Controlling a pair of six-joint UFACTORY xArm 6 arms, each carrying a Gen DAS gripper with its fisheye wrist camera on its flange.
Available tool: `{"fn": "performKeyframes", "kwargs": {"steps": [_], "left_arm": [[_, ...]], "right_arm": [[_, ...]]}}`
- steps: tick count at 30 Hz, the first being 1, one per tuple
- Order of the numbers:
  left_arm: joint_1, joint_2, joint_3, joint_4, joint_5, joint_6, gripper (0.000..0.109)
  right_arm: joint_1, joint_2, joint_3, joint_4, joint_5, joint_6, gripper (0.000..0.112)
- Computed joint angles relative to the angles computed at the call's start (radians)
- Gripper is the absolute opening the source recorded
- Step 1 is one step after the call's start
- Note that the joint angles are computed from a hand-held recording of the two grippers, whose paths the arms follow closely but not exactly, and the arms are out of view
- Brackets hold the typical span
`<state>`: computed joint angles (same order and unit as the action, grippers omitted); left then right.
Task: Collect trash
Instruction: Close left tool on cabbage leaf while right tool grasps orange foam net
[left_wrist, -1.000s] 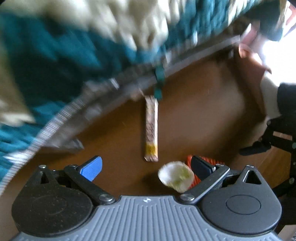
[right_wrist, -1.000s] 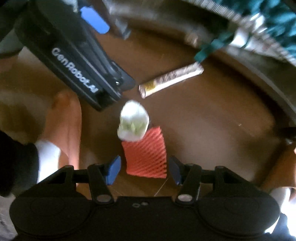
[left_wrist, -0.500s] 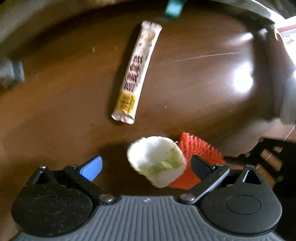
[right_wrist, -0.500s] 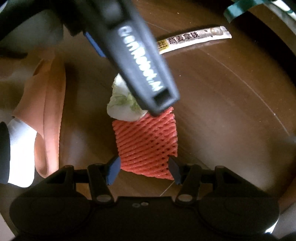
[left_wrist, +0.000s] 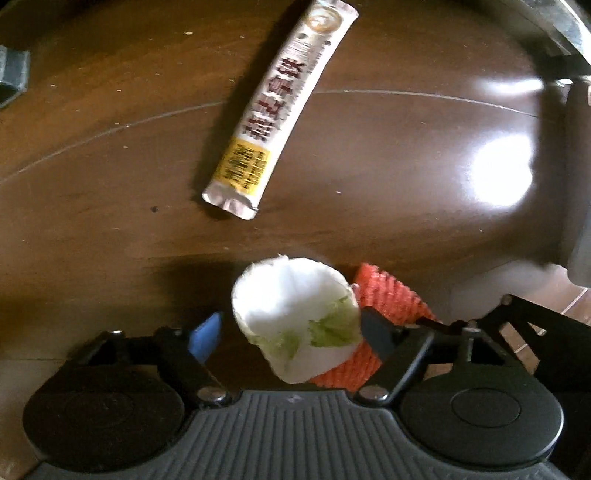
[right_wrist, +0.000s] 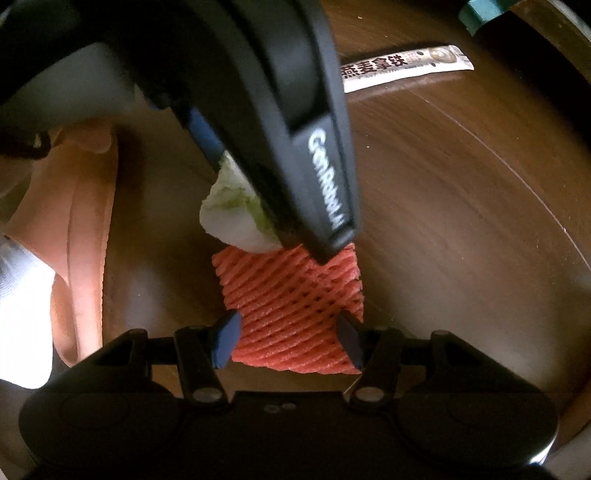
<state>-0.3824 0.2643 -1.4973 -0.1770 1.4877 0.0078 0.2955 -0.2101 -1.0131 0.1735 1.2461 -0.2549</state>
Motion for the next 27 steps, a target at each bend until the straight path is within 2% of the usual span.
{"fn": "performKeyframes", "kwargs": {"steps": [2,3,6,7,10,11,12,13,14,18,23,27], "left_arm": [[-0.007,-0.004,0.004,-0.005,-0.002,0.009,0.066],[-0.01,-0.009,0.01,-0.002,-0.008,0.013,0.065],[-0.005,-0.018,0.023,-0.015,-0.017,0.017,0.063],[-0.002,-0.018,0.019,-0.018,-0.015,0.019,0.062],[-0.005,-0.023,0.013,-0.018,-0.012,0.032,0.058],[-0.002,-0.023,0.009,-0.016,-0.008,0.038,0.055],[0.006,-0.019,0.0,-0.006,-0.006,0.047,0.035],[0.004,-0.021,0.001,0.016,-0.01,0.047,0.024],[0.008,-0.015,-0.005,0.022,-0.003,0.043,0.017],[0.035,-0.032,0.01,0.017,-0.023,0.06,0.011],[0.046,-0.047,-0.013,0.029,0.002,0.073,0.008],[0.058,-0.056,-0.05,0.028,0.022,0.122,0.006]], "right_arm": [[0.018,0.001,0.002,-0.026,-0.006,-0.002,0.05],[0.033,-0.001,0.008,-0.053,-0.017,0.012,0.037],[0.024,0.014,-0.011,-0.065,-0.008,0.037,0.025],[0.015,0.022,-0.023,-0.07,-0.001,0.038,0.016],[-0.007,0.04,-0.054,-0.057,0.029,0.034,0.0],[-0.014,0.043,-0.064,-0.054,0.039,0.039,0.0],[-0.02,0.044,-0.071,-0.05,0.045,0.045,0.0],[-0.025,0.044,-0.082,-0.047,0.052,0.047,0.0],[-0.027,0.043,-0.089,-0.05,0.054,0.049,0.0],[-0.038,0.044,-0.124,-0.062,0.071,0.063,0.0],[-0.063,0.032,-0.174,-0.067,0.105,0.05,0.0],[-0.066,0.006,-0.145,-0.037,0.058,0.025,0.0]]}}
